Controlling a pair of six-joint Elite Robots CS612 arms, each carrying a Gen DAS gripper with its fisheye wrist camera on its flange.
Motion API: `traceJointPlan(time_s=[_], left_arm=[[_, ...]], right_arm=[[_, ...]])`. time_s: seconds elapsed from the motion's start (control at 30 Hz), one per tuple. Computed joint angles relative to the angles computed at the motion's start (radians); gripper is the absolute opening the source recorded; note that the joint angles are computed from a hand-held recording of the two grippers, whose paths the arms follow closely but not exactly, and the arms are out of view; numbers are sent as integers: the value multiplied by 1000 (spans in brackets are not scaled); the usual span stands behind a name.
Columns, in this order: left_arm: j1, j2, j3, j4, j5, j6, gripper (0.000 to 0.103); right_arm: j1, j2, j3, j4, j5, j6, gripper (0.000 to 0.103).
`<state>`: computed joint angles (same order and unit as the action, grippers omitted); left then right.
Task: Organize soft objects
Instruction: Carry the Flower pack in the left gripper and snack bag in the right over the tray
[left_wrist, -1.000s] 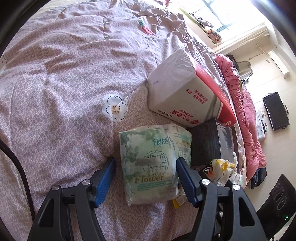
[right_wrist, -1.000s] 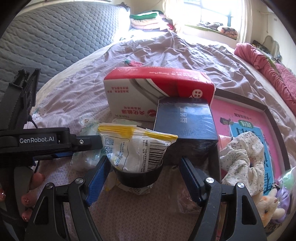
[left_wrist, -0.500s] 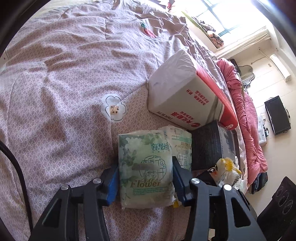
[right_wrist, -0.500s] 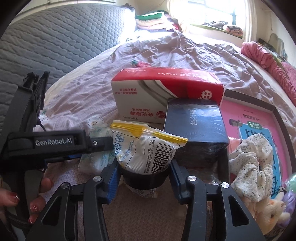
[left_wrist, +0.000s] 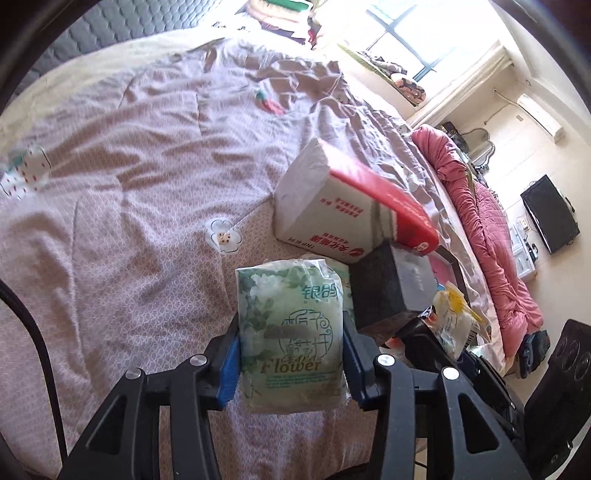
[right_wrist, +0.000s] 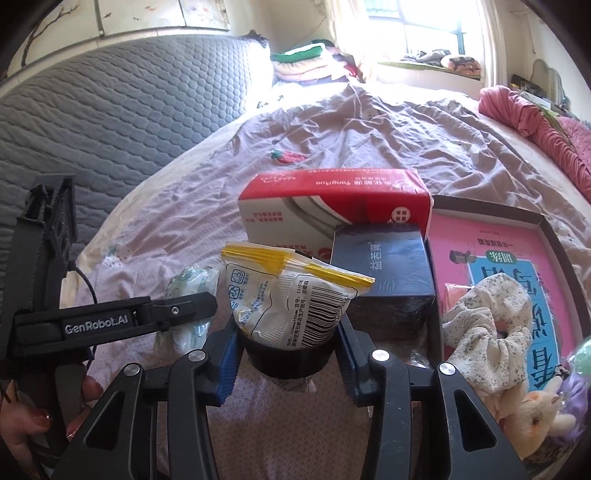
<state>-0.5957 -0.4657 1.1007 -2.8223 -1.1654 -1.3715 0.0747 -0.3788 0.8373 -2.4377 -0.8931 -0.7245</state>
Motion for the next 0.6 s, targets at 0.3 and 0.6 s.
traceJointPlan(time_s=[0.3, 0.6], left_arm=[[-34, -17, -36, 73, 71, 75, 47], [-61, 13, -165, 194, 89, 165, 47]], right_arm=[[-31, -29, 37, -97, 56, 69, 47], [-69, -33, 28, -167, 90, 168, 47]])
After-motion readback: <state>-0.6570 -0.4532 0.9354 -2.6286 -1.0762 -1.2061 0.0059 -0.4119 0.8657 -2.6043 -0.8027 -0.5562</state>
